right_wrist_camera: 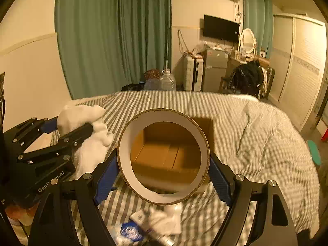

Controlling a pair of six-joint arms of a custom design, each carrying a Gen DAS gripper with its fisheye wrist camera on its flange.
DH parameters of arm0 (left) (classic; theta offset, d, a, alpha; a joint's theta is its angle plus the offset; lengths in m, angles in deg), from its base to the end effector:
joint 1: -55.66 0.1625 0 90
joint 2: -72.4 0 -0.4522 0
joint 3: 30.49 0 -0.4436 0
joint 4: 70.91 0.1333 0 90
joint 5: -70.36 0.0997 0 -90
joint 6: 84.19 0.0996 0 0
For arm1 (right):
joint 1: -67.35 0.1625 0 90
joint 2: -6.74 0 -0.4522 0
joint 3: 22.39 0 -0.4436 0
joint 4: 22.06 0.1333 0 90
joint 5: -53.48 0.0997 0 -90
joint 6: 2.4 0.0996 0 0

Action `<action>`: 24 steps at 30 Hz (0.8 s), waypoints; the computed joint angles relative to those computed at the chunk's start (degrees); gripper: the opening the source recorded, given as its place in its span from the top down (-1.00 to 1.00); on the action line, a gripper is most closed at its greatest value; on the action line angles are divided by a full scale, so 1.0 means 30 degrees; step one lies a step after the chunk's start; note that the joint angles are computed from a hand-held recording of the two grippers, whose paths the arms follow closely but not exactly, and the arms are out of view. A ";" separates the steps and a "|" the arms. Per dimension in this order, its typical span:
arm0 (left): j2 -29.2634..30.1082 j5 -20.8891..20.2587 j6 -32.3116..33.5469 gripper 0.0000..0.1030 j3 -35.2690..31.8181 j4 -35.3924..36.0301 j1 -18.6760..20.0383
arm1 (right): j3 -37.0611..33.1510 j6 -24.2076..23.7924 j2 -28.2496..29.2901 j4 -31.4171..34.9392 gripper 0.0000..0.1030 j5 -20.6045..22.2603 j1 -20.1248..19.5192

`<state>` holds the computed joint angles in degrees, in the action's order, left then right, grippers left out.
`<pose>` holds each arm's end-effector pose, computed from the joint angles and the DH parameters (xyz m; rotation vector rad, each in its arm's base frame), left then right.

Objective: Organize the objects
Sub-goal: 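Carry the sock and tape roll into the box and open both tools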

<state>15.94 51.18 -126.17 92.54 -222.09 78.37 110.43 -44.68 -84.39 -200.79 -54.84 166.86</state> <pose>-0.3941 -0.4114 0.0904 0.5267 2.0263 -1.1561 0.1765 -0.4363 0.3281 0.9202 -2.2913 0.9165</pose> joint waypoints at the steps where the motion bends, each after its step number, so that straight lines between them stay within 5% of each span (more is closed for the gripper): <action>1: 0.0226 0.0035 0.0869 0.08 -0.0235 -0.0836 0.0180 | -0.0405 -0.0086 0.0340 -0.0297 -0.57 -0.0203 0.0198; 15: 0.3817 -0.1135 1.0422 0.08 -0.4375 -0.9925 0.3771 | -0.4948 0.0399 0.4635 -0.0190 -0.57 -0.0363 -0.0145; 24: 0.5180 -0.2949 1.2336 0.08 -0.4639 -1.1187 0.5259 | -0.6663 0.0330 0.6898 0.0116 -0.57 -0.0346 -0.1232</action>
<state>31.48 42.34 -89.16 78.63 -255.65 94.15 90.45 -43.69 -63.70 -200.44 -55.87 163.16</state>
